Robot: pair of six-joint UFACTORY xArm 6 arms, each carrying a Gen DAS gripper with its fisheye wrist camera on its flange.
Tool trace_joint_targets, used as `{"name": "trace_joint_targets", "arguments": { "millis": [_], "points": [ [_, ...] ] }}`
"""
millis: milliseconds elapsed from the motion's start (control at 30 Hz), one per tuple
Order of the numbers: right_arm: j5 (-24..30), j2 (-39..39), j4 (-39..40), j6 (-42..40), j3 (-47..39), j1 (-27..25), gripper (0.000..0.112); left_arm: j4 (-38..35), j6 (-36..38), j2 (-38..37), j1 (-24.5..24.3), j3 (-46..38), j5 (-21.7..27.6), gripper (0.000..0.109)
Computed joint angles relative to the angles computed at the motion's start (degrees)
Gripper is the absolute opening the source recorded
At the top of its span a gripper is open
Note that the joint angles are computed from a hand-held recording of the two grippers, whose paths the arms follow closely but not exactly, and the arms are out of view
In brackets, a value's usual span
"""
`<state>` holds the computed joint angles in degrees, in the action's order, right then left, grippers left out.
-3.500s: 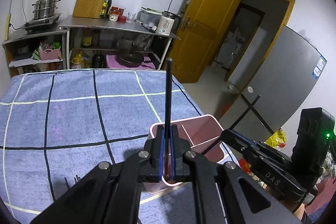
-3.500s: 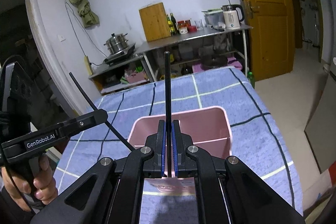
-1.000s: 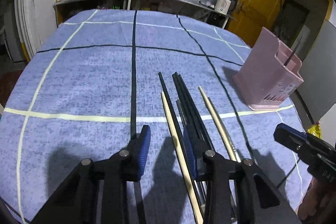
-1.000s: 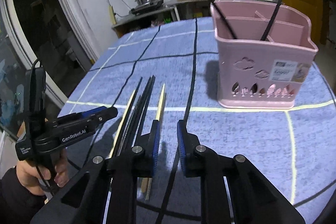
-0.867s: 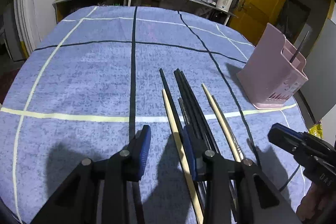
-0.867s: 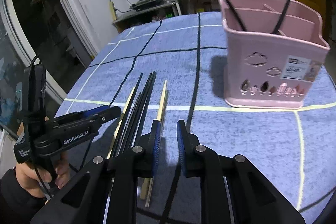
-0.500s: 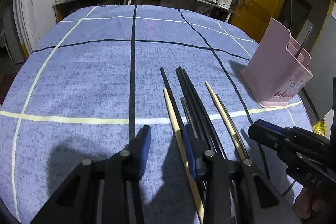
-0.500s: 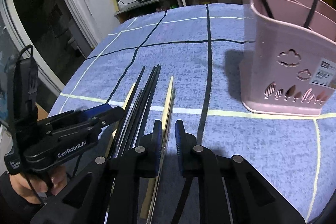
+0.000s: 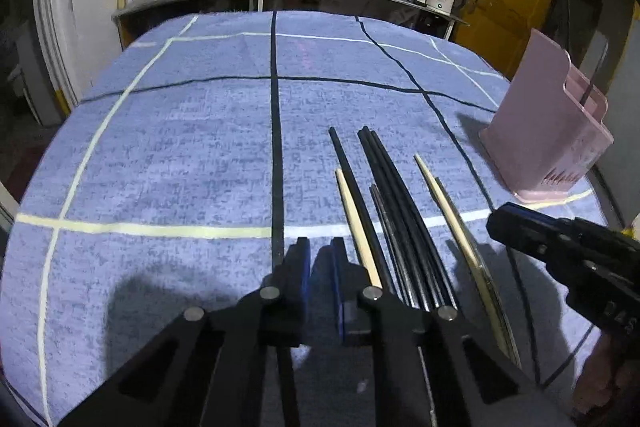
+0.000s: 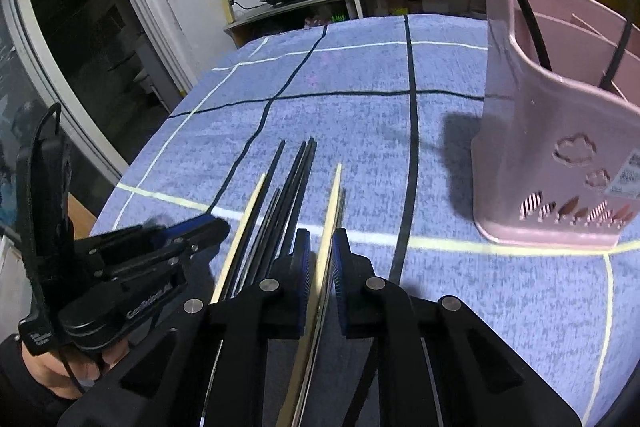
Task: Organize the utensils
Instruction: 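Position both tools' fingers around the light wooden chopsticks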
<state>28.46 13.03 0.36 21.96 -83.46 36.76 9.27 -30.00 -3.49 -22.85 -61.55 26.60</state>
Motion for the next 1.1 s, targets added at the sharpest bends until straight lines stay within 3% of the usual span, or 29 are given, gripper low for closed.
{"name": "trace_joint_targets", "arguments": {
  "millis": [100,433,567,633,667,767,1100],
  "points": [
    [-0.3,-0.2,-0.1,-0.2,0.0,-0.2,0.012,-7.4,5.6,-0.6,0.4,0.5,-2.0,0.013],
    [-0.3,-1.3,0.7,-0.2,1.2,-0.4,0.012,-3.9,3.4,4.4,0.2,-5.0,0.1,0.015],
    [-0.3,-1.4,0.6,-0.5,1.3,-0.6,0.012,-4.5,3.5,3.5,0.3,-4.2,-1.4,0.026],
    [-0.3,-1.3,0.6,-0.6,1.2,-0.6,0.012,-6.0,5.0,3.2,0.3,-3.8,-2.5,0.041],
    [-0.3,-1.2,0.8,-0.7,1.0,-0.6,0.012,-5.1,4.8,3.3,0.1,-3.9,-2.4,0.043],
    [-0.4,-1.3,1.1,-0.8,1.2,-0.6,0.012,-4.2,4.2,4.6,-0.1,-5.1,0.0,0.042],
    [-0.6,-1.4,1.1,-0.7,1.4,-0.6,0.012,3.4,-1.2,1.5,0.0,-0.5,-2.8,0.042]
  ]
}}
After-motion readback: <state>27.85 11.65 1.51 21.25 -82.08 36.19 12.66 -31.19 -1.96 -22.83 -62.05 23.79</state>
